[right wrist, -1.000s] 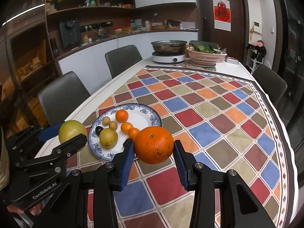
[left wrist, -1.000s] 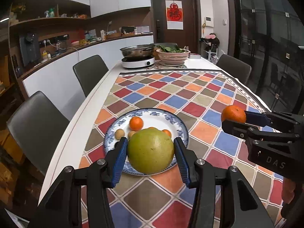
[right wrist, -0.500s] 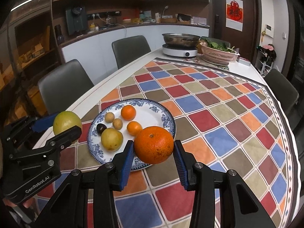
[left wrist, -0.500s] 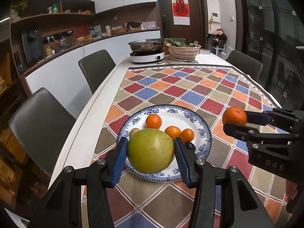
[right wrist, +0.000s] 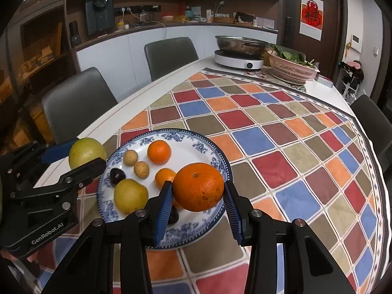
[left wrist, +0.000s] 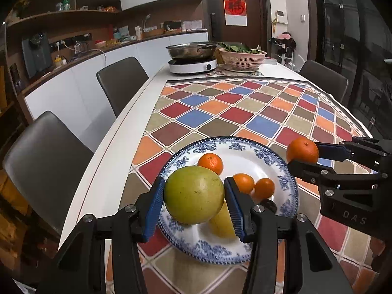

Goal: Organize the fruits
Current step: 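Carry the green pomelo and mandarin onto the plate and open both tools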

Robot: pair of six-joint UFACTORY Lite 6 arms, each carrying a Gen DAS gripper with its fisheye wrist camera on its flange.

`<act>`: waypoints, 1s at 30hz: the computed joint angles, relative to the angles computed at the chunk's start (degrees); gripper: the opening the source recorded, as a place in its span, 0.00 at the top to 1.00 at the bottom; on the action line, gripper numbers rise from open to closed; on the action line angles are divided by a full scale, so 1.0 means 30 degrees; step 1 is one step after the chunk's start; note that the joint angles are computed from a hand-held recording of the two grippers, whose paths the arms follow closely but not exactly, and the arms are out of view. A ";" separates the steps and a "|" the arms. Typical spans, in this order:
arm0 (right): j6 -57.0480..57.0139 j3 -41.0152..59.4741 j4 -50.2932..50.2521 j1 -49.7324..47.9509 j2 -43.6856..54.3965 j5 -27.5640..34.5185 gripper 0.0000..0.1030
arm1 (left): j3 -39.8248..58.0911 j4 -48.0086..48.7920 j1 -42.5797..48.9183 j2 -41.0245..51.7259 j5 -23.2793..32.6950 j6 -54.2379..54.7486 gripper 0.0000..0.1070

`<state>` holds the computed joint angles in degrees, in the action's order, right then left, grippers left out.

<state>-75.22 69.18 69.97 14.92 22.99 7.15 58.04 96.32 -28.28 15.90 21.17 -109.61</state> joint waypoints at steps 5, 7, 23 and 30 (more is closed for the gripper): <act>0.4558 0.2110 -0.4724 0.0214 0.1896 0.0011 0.59 | 0.1479 -0.0182 0.0843 0.1538 -0.0673 0.0778 0.54; 0.6169 0.2956 -0.6271 0.0224 0.2621 0.0255 0.59 | 0.2024 -0.0078 0.1190 0.2054 -0.1122 0.0825 0.54; 0.9821 0.7005 -0.9094 0.0016 0.6512 0.1191 0.58 | 0.5265 -0.4137 0.2034 0.5010 -0.2422 0.5606 0.54; 0.6795 0.5296 -0.5927 -0.0176 0.5203 0.0174 0.47 | 0.5259 -0.4668 0.1600 0.4903 -0.2236 0.6369 0.54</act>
<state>-54.84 85.06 52.19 14.39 38.60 7.67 73.82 82.32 -23.48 30.61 14.46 -90.50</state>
